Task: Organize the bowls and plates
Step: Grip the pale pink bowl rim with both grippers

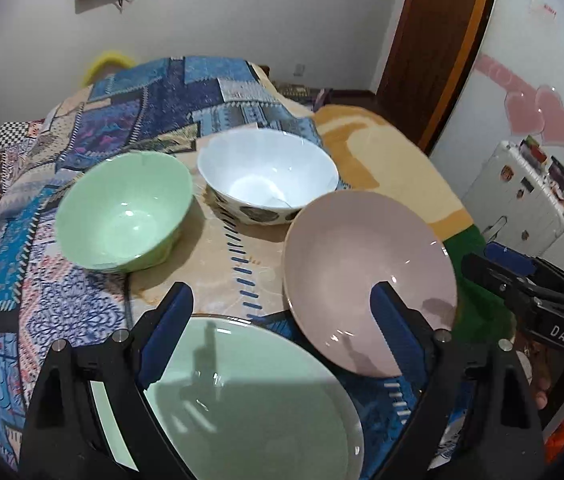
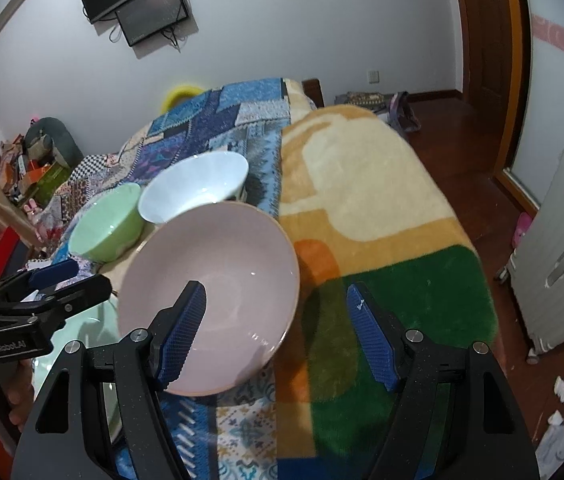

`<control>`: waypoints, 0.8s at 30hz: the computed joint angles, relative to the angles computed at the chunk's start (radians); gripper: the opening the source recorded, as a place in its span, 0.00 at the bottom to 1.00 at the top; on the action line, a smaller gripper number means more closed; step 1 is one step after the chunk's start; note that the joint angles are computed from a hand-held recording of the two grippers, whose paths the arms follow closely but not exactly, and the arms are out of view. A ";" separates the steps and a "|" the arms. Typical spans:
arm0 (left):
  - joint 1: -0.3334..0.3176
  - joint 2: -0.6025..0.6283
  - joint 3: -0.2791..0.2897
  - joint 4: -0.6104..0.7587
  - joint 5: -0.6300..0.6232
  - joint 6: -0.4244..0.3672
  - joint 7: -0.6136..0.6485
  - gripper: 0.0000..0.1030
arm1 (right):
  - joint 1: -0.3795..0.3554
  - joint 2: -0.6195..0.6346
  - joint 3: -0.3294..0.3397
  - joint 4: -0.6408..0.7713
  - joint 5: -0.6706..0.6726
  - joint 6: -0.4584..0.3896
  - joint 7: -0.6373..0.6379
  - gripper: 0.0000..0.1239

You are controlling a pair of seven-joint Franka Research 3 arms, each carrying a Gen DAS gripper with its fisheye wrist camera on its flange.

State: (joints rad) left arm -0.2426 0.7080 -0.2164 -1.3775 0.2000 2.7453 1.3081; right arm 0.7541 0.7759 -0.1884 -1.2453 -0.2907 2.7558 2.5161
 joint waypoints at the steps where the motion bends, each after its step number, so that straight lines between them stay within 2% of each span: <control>1: -0.003 0.016 -0.001 0.021 -0.001 -0.012 0.004 0.88 | -0.005 0.006 0.006 0.004 0.005 0.000 -0.005 0.56; 5: -0.017 0.088 -0.001 0.120 -0.006 -0.070 0.019 0.88 | -0.018 0.030 0.019 0.022 0.023 0.004 -0.028 0.56; 8: -0.023 0.131 -0.004 0.183 -0.017 -0.110 0.038 0.82 | -0.031 0.049 0.033 0.037 0.048 0.007 -0.051 0.54; 10: -0.027 0.158 -0.007 0.224 -0.027 -0.143 0.051 0.71 | -0.041 0.060 0.044 0.047 0.068 0.008 -0.071 0.48; 14: -0.028 0.203 -0.013 0.290 -0.058 -0.196 0.066 0.58 | -0.057 0.065 0.068 0.041 0.112 0.024 -0.113 0.35; 16: -0.025 0.217 -0.022 0.308 -0.075 -0.212 0.078 0.46 | -0.062 0.065 0.075 0.035 0.130 0.032 -0.133 0.28; 19: -0.016 0.235 -0.043 0.330 -0.106 -0.235 0.112 0.33 | -0.081 0.070 0.107 0.030 0.174 0.056 -0.175 0.22; 21: -0.012 0.241 -0.053 0.335 -0.127 -0.238 0.135 0.30 | -0.075 0.079 0.102 0.041 0.191 0.057 -0.188 0.18; 22: -0.012 0.236 -0.053 0.326 -0.131 -0.228 0.144 0.25 | -0.072 0.081 0.101 0.044 0.197 0.057 -0.196 0.17; 24: -0.021 0.233 -0.044 0.323 -0.132 -0.229 0.147 0.24 | -0.047 0.082 0.068 0.052 0.188 0.036 -0.181 0.17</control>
State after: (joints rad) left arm -0.2636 0.9410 -0.2600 -1.0547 0.0682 2.5165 1.4549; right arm 0.7071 0.8579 -0.1204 -1.1937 -0.1023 2.7920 2.3348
